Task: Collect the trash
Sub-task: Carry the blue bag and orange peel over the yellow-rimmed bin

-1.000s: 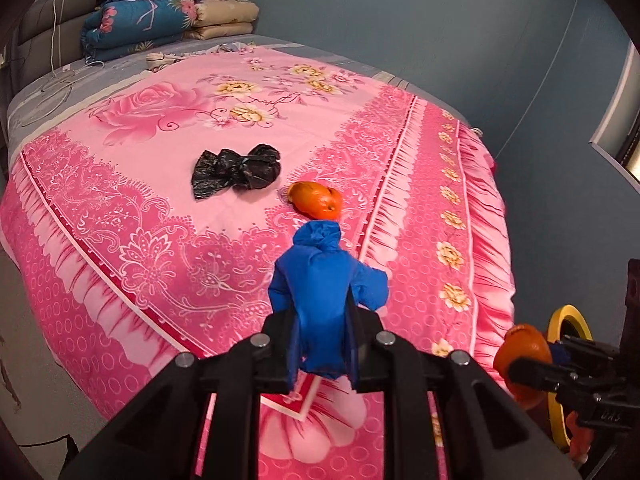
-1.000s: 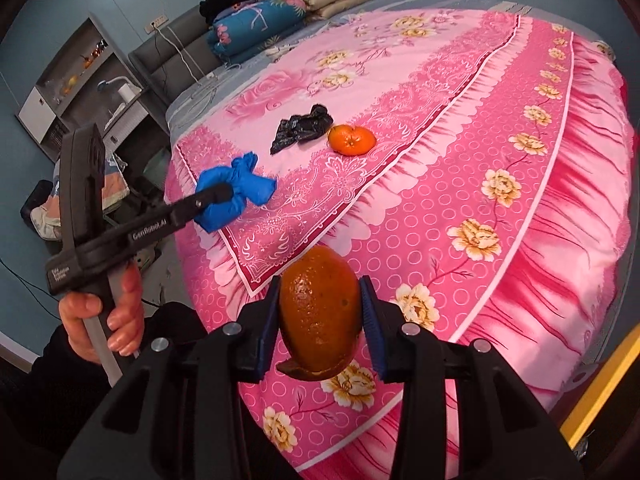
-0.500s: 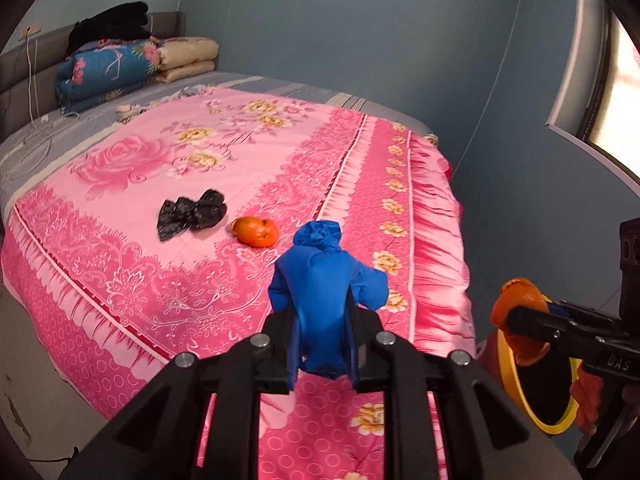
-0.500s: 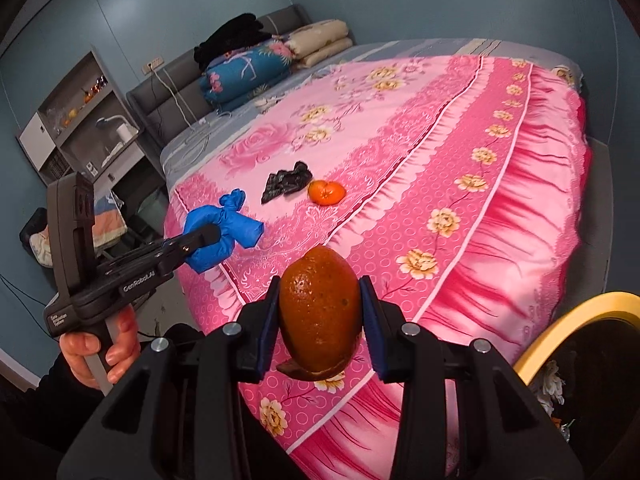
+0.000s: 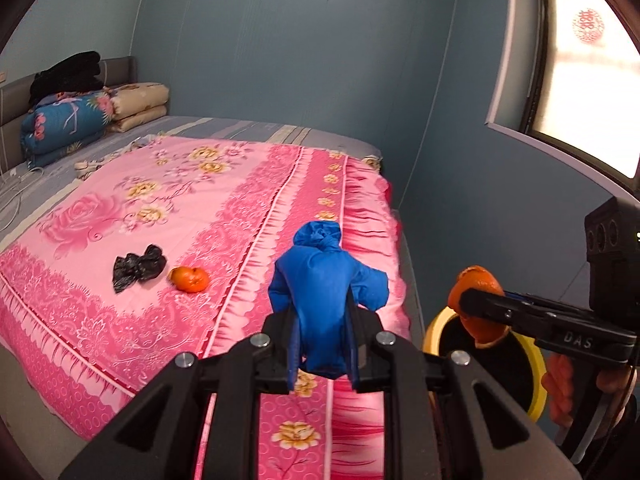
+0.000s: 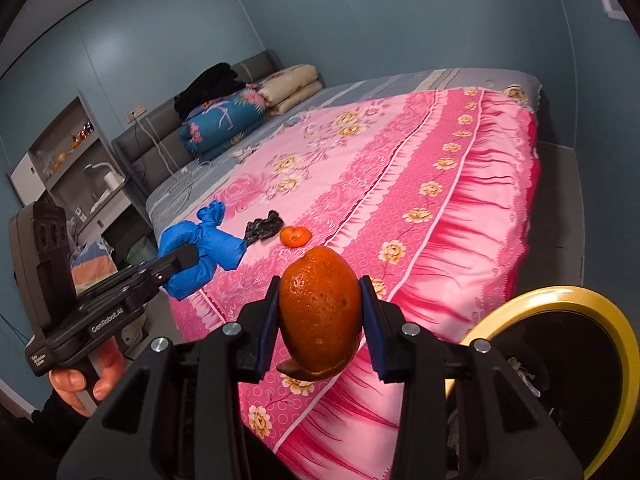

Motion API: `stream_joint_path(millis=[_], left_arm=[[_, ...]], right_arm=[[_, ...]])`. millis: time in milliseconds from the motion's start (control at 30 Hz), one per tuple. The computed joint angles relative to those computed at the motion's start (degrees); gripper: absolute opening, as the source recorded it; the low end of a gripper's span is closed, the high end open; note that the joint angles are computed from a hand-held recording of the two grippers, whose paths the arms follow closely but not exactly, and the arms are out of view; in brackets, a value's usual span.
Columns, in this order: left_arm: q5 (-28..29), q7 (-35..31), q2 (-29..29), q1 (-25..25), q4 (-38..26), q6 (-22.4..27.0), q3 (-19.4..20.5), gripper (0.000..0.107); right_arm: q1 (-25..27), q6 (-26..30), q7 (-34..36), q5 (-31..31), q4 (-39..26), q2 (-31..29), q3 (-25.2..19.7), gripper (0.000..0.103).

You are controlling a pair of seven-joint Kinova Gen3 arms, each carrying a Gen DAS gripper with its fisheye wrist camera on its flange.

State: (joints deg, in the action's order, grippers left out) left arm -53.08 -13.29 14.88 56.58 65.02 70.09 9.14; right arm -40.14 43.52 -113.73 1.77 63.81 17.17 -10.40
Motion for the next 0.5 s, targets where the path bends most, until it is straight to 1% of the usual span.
stream_joint_path(millis=[133,300,333,500], left_arm=[[-1.03,-1.5,1.87,1.42,-3.2,-0.18,-0.2,0.016],[-1.74,-4.28,4.51,4.07,-7.59,0.26,-1.71,0.016],[-1.53,-4.82,4.86,4.44,-8.16,0.16,-2.14,0.016],[-0.03,-8.55,7.46,6.26,-12.69,0.18,-4.04,0.016]], right_arm=[[0.2,-1.55,-3.13,1.92,3.25,-3.0,1.3,0.036],[1.06,-3.5,-7.62,5.46,7.14,-6.2,1.74,0.036],[1.13,-4.13,-9.29,6.49,8.43,-7.15,2.36,0.036],[3.39,-5.73,-13.82,8.78,11.75,-9.5,1.65,0.036]])
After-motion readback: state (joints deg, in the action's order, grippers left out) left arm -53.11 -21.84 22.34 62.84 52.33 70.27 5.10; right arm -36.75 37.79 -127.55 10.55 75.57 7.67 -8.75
